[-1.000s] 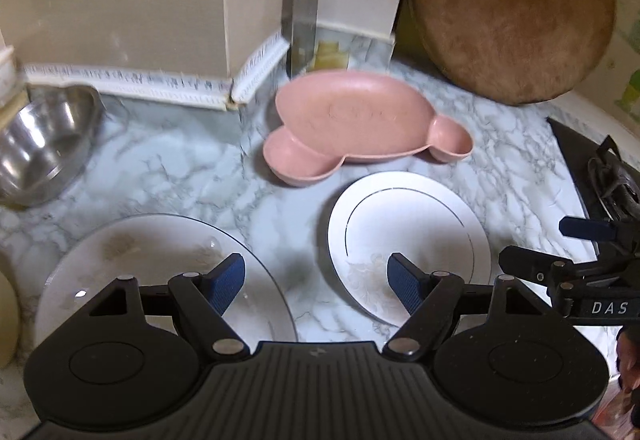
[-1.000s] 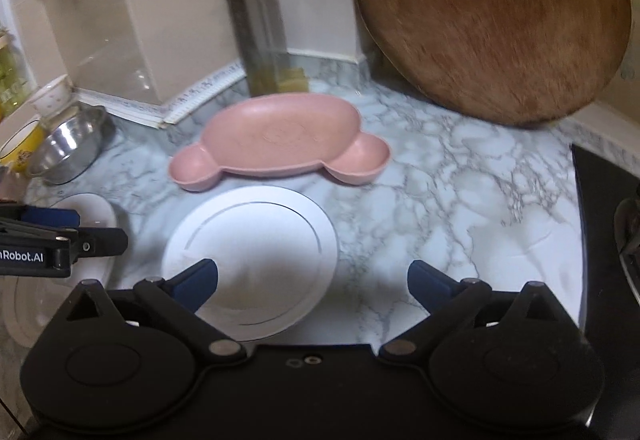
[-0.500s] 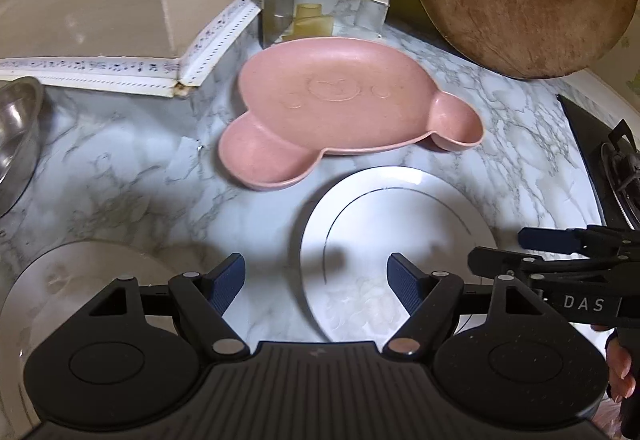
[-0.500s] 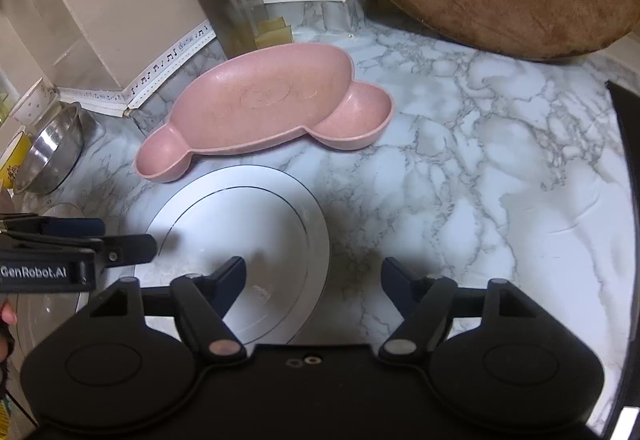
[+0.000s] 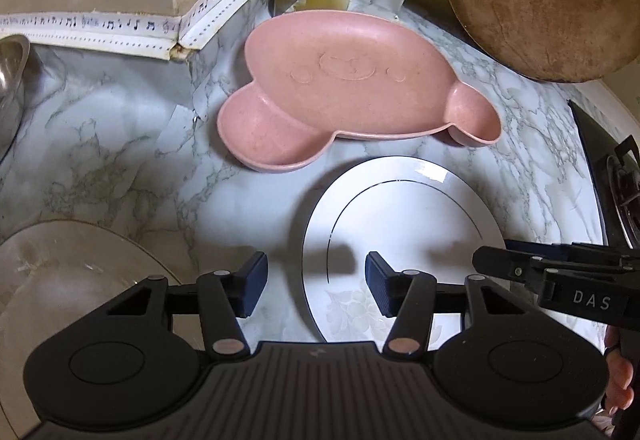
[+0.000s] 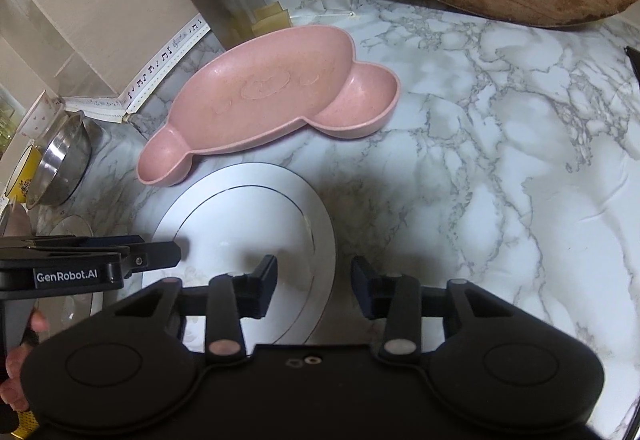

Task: Organize plates and bowls
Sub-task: 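Move the left tool to the small gold-rimmed white plate and grasp its rim, then lift the small plate with the left tool and lower it onto the large floral plate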

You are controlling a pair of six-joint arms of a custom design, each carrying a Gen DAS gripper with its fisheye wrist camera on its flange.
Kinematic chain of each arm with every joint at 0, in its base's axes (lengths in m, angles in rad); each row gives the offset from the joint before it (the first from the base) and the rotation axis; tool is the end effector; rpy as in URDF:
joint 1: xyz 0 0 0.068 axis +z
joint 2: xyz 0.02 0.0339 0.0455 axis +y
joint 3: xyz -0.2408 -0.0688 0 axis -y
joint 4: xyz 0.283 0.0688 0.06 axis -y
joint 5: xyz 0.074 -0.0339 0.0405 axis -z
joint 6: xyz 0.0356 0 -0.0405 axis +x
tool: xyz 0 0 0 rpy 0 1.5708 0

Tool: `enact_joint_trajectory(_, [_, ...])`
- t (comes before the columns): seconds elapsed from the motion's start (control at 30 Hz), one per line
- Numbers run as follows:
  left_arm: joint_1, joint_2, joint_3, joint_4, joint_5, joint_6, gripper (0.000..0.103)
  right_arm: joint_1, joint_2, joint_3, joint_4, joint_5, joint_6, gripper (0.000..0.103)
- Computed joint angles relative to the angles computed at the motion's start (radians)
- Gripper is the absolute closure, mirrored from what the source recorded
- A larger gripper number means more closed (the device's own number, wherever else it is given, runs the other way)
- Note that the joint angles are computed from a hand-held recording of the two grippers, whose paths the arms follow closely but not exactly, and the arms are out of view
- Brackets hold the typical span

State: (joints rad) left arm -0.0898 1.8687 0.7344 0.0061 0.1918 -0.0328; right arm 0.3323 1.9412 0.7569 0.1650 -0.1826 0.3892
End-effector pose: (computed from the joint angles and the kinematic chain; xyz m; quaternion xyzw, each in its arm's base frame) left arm 0.3095 -0.0347 0.0141 0.0487 0.9701 -0.1066 0.2124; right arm 0.3066 0.1126 0.0056 0.0024 0.9585 0.1778 0.2227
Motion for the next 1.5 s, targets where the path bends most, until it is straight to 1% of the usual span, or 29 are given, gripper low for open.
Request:
enact_joint_trajectory(0.13, [0.012, 0.015, 0.015, -0.024, 0.022, -0.027, 0.051, -0.002, 0.003, -0.002, 0.003, -0.007, -0.003, 0.064])
enact_joint_trajectory(0.2, [0.019, 0.017, 0.019, -0.033, 0.042, -0.032, 0.061, -0.005, 0.003, -0.002, 0.004, -0.012, 0.002, 0.064])
enact_joint_trajectory(0.4, [0.039, 0.014, 0.019, -0.057, 0.086, -0.056, 0.077, -0.017, -0.001, -0.009, 0.005, -0.035, 0.014, 0.072])
enact_joint_trajectory(0.47, [0.046, 0.013, 0.015, -0.053, 0.094, -0.063, 0.081, -0.019, -0.001, -0.012, 0.005, -0.04, 0.015, 0.074])
enact_joint_trajectory(0.7, [0.077, 0.027, 0.019, -0.047, 0.13, -0.078, 0.089, -0.036, 0.004, -0.018, 0.021, -0.062, 0.04, 0.086])
enact_joint_trajectory(0.73, [0.08, 0.025, 0.015, -0.044, 0.133, -0.075, 0.089, -0.038, 0.005, -0.019, 0.023, -0.062, 0.044, 0.088])
enact_joint_trajectory(0.8, [0.082, 0.023, 0.009, -0.035, 0.136, -0.075, 0.09, -0.041, 0.007, -0.023, 0.032, -0.062, 0.048, 0.091])
enact_joint_trajectory(1.13, [0.099, -0.01, -0.029, -0.013, 0.152, -0.072, 0.091, -0.039, -0.024, -0.056, 0.06, -0.06, 0.068, 0.092])
enact_joint_trajectory(1.33, [0.121, -0.105, -0.072, -0.046, 0.167, -0.063, 0.091, -0.025, -0.091, -0.074, 0.03, -0.046, 0.081, 0.092])
enact_joint_trajectory(1.5, [0.17, -0.191, -0.101, -0.097, 0.195, -0.041, 0.091, -0.002, -0.16, -0.086, 0.006, -0.043, 0.1, 0.093])
